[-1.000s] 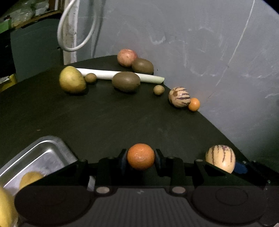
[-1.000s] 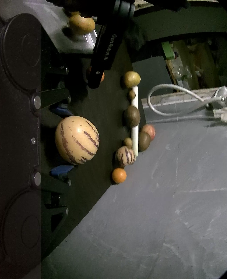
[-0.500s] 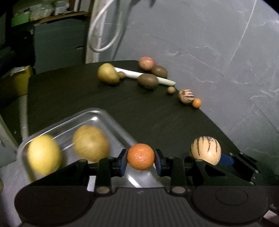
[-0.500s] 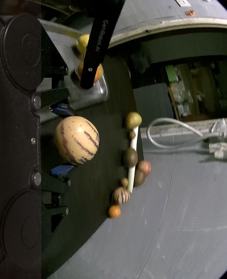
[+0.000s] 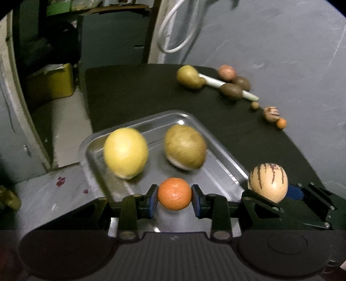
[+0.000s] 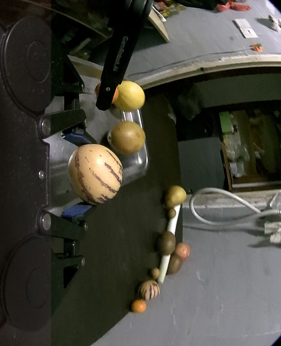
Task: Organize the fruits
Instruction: 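Carry the orange and striped melon into the tray and open both tools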
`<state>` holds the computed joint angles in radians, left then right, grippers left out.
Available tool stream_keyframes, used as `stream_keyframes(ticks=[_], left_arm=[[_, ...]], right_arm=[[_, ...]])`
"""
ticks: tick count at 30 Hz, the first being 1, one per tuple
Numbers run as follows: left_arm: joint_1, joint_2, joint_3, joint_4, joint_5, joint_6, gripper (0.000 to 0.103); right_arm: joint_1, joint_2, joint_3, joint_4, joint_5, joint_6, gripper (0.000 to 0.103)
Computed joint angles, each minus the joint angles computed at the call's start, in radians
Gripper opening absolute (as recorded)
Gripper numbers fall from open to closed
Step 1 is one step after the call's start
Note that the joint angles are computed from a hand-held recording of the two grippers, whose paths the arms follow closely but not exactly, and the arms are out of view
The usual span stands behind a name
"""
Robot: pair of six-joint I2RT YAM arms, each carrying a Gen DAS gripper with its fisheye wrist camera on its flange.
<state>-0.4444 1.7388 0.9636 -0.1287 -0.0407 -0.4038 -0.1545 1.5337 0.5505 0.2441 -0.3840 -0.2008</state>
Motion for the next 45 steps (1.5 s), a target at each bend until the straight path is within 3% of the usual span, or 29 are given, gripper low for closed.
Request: stream_keyframes(ticks=[31,34,45], left_arm=[[0.04,0.017,-0.03,0.0,-0.012,0.009,0.036],[0.044,0.019,-0.021,-0.013,-0.005,0.009,0.041],[0.059,-0.02,-0.005,-0.063,0.021,0.004,0.07]], right_arm=[[0.116,0.101,0.01,0.04,0.082,-0.001,0.057],[0.113,0.096,0.011,0.035,0.08,-0.007,0.059],[0.033,0.03,-0.001,-0.003,0.005,-0.061,0.08]])
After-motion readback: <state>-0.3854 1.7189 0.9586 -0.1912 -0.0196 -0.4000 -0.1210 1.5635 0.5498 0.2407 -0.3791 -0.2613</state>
